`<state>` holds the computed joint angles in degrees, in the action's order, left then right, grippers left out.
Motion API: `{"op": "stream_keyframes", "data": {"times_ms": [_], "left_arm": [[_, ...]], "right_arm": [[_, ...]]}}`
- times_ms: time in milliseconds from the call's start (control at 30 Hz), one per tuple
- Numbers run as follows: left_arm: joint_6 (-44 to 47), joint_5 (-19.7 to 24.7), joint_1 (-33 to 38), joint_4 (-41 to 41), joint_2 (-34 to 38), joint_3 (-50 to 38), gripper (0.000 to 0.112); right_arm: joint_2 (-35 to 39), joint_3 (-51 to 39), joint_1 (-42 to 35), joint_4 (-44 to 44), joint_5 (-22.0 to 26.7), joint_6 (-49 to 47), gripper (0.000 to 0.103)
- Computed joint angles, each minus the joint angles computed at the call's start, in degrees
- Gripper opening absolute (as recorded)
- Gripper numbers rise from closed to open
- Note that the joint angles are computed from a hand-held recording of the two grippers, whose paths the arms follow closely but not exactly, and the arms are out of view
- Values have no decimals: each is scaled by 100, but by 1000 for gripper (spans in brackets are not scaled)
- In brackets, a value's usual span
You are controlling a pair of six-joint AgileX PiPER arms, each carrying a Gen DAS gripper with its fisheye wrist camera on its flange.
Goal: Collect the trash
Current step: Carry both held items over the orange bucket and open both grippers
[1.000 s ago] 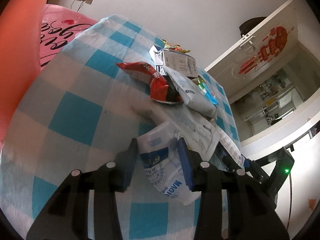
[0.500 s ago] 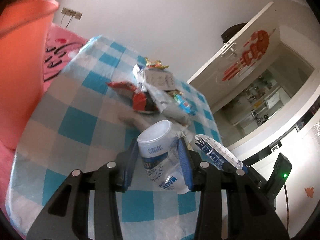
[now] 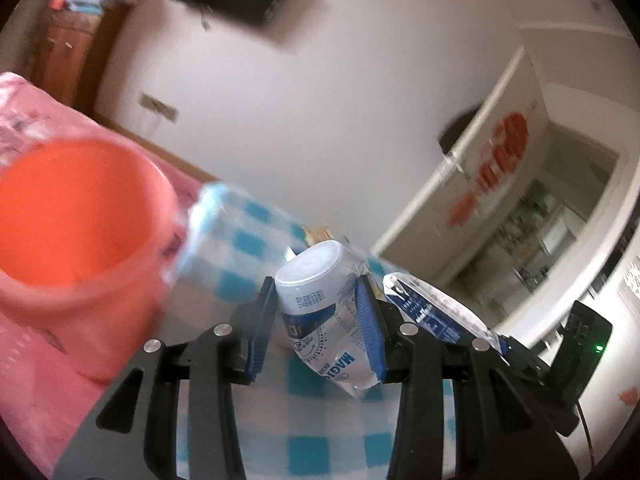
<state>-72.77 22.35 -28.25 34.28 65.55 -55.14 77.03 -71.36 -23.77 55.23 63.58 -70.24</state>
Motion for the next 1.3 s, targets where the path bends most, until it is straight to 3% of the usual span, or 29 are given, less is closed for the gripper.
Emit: {"op": "stream_keyframes", "data": {"times_ms": [133,300,500,667,700,767,833,1000,1167,1300], "left_arm": [[28,631,509,315,-440,-49,42],[473,990,1447,192,-590,-59,42],[1181,800,2483,-398,-375,103,42],[876,786,2633,-51,-233,274,42],[732,820,2610,125,-233,309,43],[391,888,2509,553,-204,374,52],[-280,1174,2246,1248,-226,416,73],[-1805,1739,1537,2775,-451,723,81],[-2491,2400,597,3778,-545,870,83],[-2713,3223,-377,4213,-475,812,83]], "right_arm": [[216,-628,1241,-132,-176,675,59],[880,-1575,2704,-511,-491,1491,59],[1860,-2689,3900,-1040,-518,2339,59],[2494,-3328,4495,-1507,-470,2788,61],[2611,-3436,4530,-1503,-415,2868,63],[2709,-3487,4502,-1361,-442,2972,81],[2608,-3239,4286,-956,-490,2819,92],[2149,-2480,3697,-381,-736,2462,94],[1568,-1420,3057,415,-1208,1793,95],[1113,-569,2675,1001,-1627,929,96]]}}
